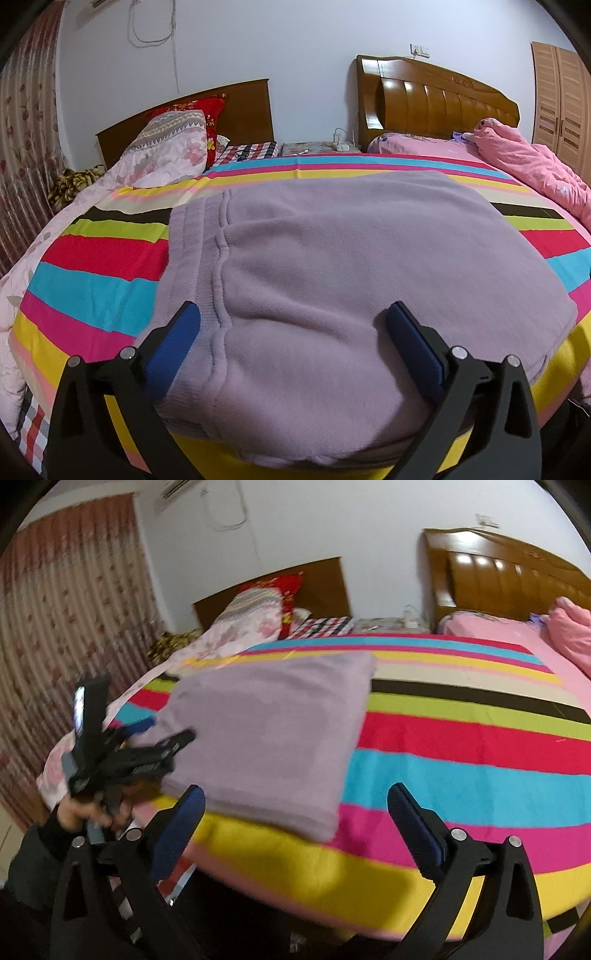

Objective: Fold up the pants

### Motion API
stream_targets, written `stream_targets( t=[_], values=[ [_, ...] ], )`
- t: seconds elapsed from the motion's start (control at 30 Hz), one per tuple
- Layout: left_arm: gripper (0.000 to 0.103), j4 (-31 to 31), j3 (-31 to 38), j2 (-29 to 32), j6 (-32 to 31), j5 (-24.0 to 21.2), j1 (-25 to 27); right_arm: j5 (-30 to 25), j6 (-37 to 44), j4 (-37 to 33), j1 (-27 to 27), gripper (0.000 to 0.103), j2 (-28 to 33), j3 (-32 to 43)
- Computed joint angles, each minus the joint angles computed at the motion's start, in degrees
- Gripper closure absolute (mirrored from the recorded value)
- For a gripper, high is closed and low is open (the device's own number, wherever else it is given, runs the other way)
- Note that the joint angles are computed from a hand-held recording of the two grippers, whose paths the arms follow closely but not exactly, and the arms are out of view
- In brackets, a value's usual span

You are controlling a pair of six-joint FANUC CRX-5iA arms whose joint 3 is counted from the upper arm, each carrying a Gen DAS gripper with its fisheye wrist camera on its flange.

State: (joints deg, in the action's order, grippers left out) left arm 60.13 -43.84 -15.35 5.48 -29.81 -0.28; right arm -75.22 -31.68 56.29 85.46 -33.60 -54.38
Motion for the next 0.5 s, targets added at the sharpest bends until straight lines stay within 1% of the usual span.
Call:
stream_targets(
  t=[0.1,0.13,0.17,0.2,0.23,0.27,0.3,0.33,0.4,0.43,0.47,0.5],
  values=[
    [0.002,1.38,-0.59,-0.32,-1.16,0.16,-0.18,2.70,5.00,-4.82,-5.62,0.007,4.05,2.22],
    [0.002,1.92,-0.78,-0.46,-1.60,0.21,-0.26,5.06,7.34,-6.64,-7.36,0.007,4.90,2.51],
    [0.002,2.56,-0.99,-0.57,-2.18,0.27,-0.26,6.13,7.57,-6.99,-7.60,0.007,4.93,2.18],
    [0.002,2.47,-1.16,-1.06,-1.85,0.27,-0.09,5.58,7.27,-6.99,-6.83,0.007,4.43,1.96],
    [0.002,2.04,-1.52,-1.94,-1.03,0.35,0.17,5.14,8.90,-8.22,-6.43,0.007,4.18,2.57],
    [0.002,2.18,-2.14,-3.32,0.10,1.47,0.10,4.29,11.25,-9.86,-5.97,0.007,4.24,3.61],
    [0.002,2.49,-2.90,-4.75,1.24,3.35,-0.18,1.41,12.22,-10.78,-4.51,0.007,4.81,4.94],
    [0.002,2.57,-3.72,-7.01,3.30,5.82,-0.41,-2.12,10.19,-9.47,-2.23,0.007,4.62,5.11],
    [0.002,7.05,-5.36,-11.19,2.04,8.42,-1.00,-6.13,4.72,-5.28,2.15,0.007,2.28,3.81],
    [0.002,10.56,-6.44,-14.26,0.78,12.15,-2.60,-8.39,1.41,-1.88,5.03,0.007,0.39,2.89],
    [0.002,11.57,-6.80,-16.58,0.92,15.57,-3.98,-10.28,-0.35,0.42,6.73,0.007,-0.27,2.62],
    [0.002,11.28,-6.80,-18.78,1.84,18.97,-5.36,-13.29,-2.10,3.20,8.77,0.007,-0.30,2.69]
  ],
)
